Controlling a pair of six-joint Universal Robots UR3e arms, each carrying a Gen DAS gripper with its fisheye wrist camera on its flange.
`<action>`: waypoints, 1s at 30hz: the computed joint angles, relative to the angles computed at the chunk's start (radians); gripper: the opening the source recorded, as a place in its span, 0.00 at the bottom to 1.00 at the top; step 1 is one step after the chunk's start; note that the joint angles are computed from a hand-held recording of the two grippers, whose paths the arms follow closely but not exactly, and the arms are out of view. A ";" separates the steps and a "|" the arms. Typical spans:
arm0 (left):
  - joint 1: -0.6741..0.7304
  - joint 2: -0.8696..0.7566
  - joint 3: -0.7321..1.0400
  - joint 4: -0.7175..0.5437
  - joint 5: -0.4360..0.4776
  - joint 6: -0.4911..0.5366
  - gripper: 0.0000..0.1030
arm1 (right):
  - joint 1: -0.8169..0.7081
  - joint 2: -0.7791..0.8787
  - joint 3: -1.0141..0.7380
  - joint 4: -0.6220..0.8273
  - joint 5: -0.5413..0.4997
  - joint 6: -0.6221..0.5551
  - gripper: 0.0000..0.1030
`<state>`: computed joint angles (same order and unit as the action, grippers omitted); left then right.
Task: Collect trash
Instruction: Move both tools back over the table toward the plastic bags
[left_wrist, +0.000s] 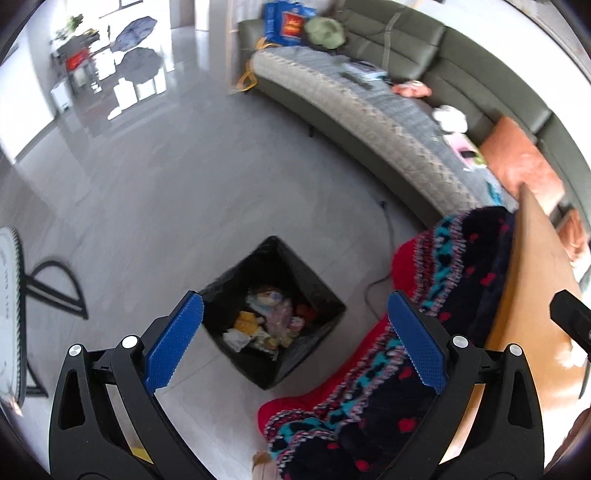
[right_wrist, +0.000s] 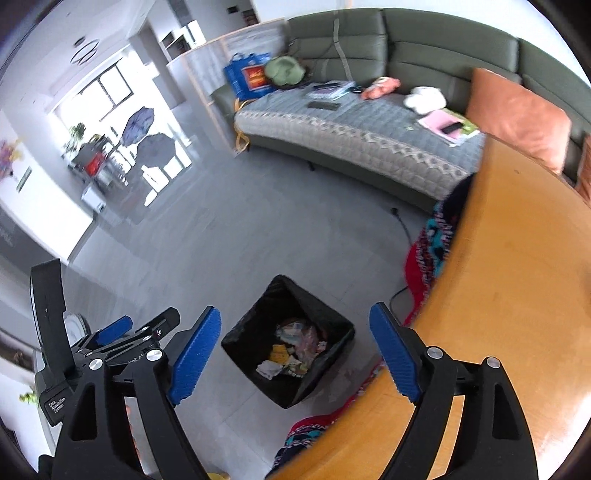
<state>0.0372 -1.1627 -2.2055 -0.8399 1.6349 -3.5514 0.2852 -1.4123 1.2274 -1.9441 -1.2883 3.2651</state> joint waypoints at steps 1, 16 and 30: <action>-0.041 -0.030 0.027 0.003 0.015 -0.024 0.94 | -0.036 -0.045 0.044 0.002 0.008 -0.016 0.81; -0.604 -0.563 0.606 -0.025 0.183 -0.268 0.94 | -0.647 -0.520 0.370 0.275 0.214 -0.390 0.81; -0.889 -1.279 1.713 -0.419 0.214 -0.275 0.94 | -1.348 -0.566 0.304 0.695 0.364 -0.968 0.81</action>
